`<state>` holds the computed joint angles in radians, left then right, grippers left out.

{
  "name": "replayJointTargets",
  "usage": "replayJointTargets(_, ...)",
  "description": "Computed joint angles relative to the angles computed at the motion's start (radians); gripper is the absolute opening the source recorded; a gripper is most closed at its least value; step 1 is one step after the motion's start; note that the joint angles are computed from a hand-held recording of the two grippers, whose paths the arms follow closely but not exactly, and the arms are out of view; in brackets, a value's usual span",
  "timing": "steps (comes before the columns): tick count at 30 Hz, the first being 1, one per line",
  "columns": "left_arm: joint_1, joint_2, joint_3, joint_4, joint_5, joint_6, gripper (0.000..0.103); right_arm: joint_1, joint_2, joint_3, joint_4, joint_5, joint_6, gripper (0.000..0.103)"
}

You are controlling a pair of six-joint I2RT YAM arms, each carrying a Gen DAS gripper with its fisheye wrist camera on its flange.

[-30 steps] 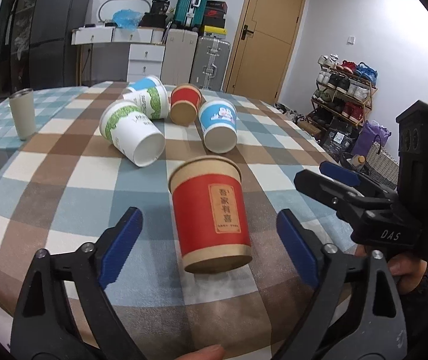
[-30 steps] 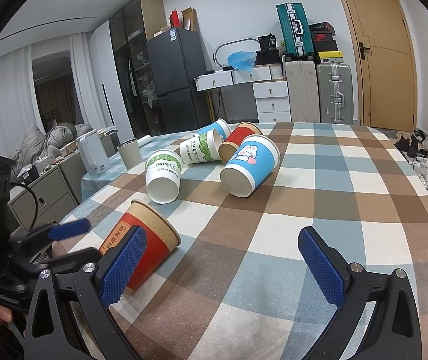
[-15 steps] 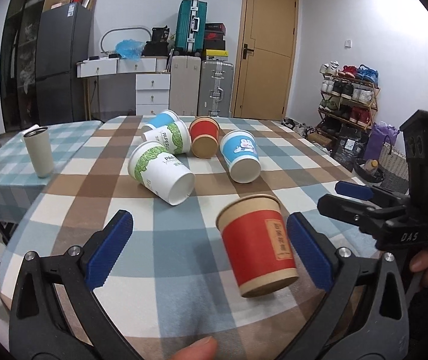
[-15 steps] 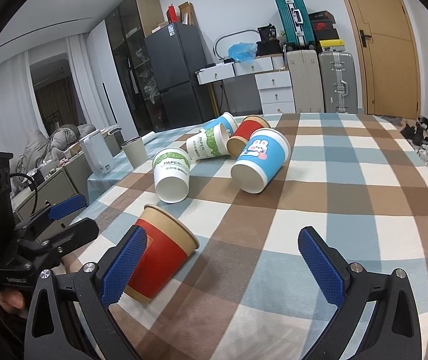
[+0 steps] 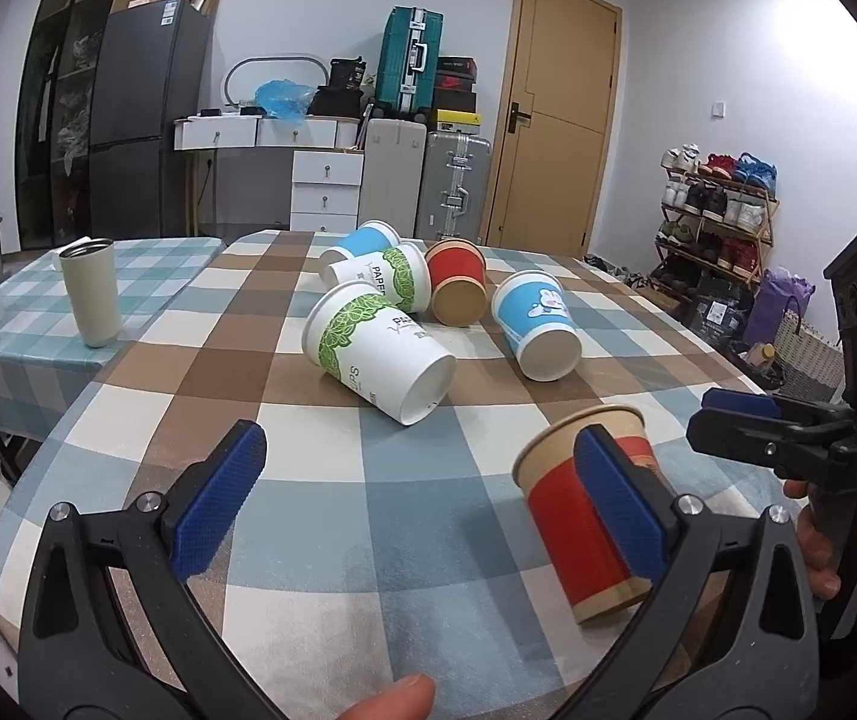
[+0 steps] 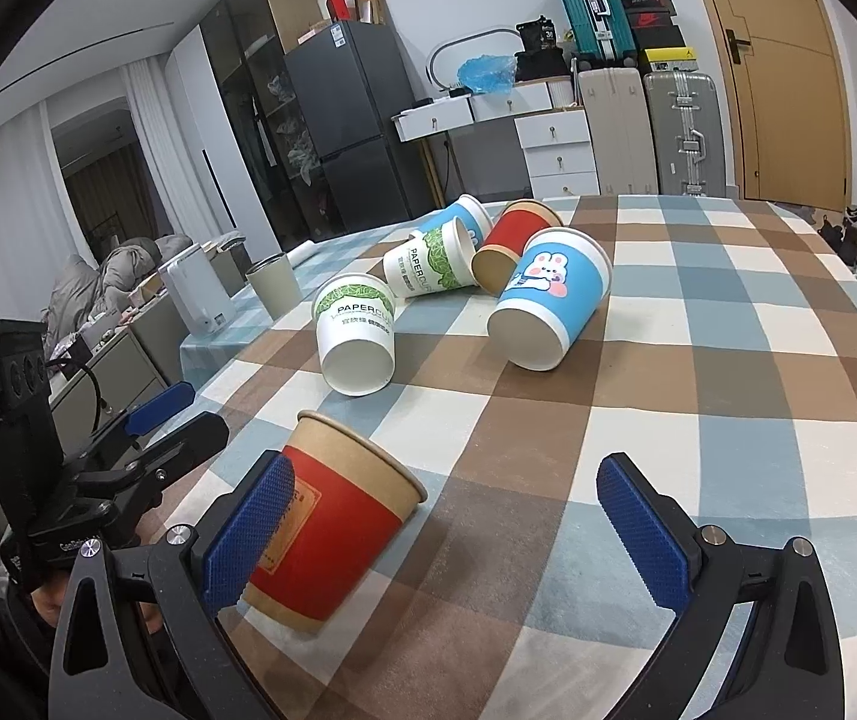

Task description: Flip cup upright

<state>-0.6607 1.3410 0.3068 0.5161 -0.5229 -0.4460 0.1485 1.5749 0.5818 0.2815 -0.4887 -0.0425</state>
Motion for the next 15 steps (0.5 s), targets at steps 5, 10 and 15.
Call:
replayJointTargets(5,0.019,0.041,-0.009,0.059,-0.011,0.024,0.103,0.017,0.022,0.02,0.001,0.002,0.017,0.103)
replayJointTargets(10,0.034,0.071,-0.013,0.095,0.003,0.027,0.103,0.018,0.034,0.014,-0.001,0.004,0.019,0.103)
replayJointTargets(15,0.032,0.083,-0.019,0.128,0.002,0.038,0.103,0.016,0.031,0.018,-0.016,-0.005,0.022,0.103)
